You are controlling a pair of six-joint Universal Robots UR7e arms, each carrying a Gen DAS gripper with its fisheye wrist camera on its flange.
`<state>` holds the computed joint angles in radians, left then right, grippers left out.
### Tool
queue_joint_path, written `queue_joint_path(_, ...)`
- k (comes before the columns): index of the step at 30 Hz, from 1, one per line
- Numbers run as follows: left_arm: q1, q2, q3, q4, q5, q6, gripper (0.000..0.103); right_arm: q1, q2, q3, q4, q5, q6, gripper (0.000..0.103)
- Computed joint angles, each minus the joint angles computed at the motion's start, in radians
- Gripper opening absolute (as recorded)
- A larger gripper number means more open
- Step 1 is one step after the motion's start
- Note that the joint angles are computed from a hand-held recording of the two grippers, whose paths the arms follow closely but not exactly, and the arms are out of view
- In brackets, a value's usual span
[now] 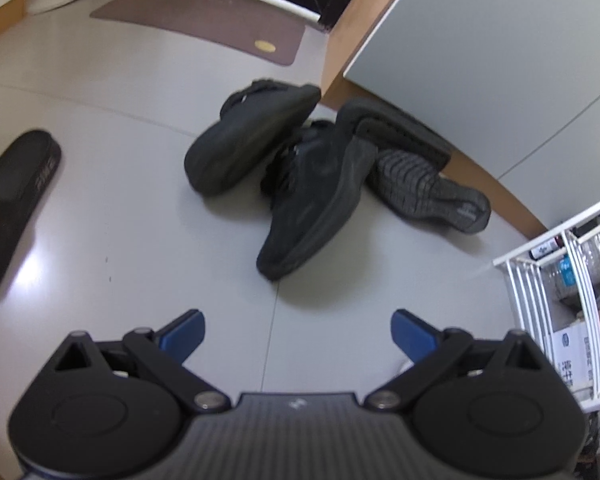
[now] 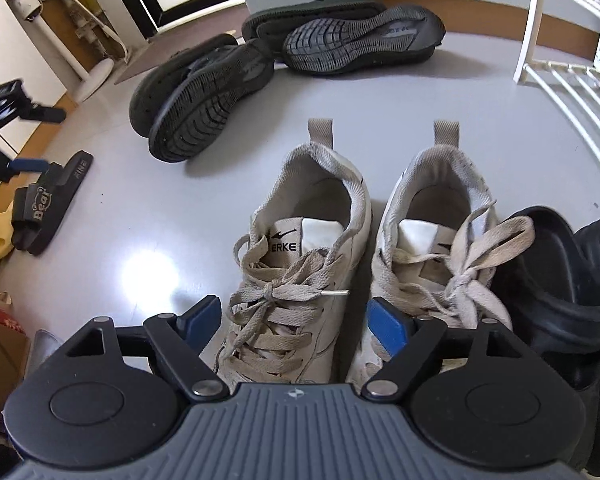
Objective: Organize scattered shoes
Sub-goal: 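Open the right tool and withdraw from the placed sneaker, then move the left tool into the black shoe heap to the black sneaker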
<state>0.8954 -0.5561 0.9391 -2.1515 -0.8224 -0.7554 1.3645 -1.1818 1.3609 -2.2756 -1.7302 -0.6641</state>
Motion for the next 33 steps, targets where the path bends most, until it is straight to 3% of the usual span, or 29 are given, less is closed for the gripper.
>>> queue_joint_path(9,0.039,0.130,-0.252,0.149,0.008,0.000,0.101,-0.023,-0.044,0.019,-0.073,0.060,-0.005,0.089)
queue_joint_path(14,0.072,0.143,-0.268,0.168,-0.079,0.007,0.101,-0.048,-0.041,0.011,-0.060,0.087,0.035,0.089)
queue_joint_path(20,0.083,0.172,-0.281,0.144,-0.034,0.113,0.102,-0.062,-0.036,-0.013,-0.016,0.057,0.059,0.089)
queue_joint_path(23,0.102,0.231,-0.406,0.231,-0.082,0.136,0.102,-0.064,-0.035,-0.007,-0.027,0.038,0.050,0.089)
queue_joint_path(29,0.114,0.375,-0.693,0.341,-0.042,0.196,0.102,-0.069,-0.039,-0.004,0.012,0.032,0.051,0.089)
queue_joint_path(33,0.122,0.412,-0.741,0.290,-0.037,0.153,0.102,-0.068,-0.039,-0.011,0.038,0.026,0.064,0.089)
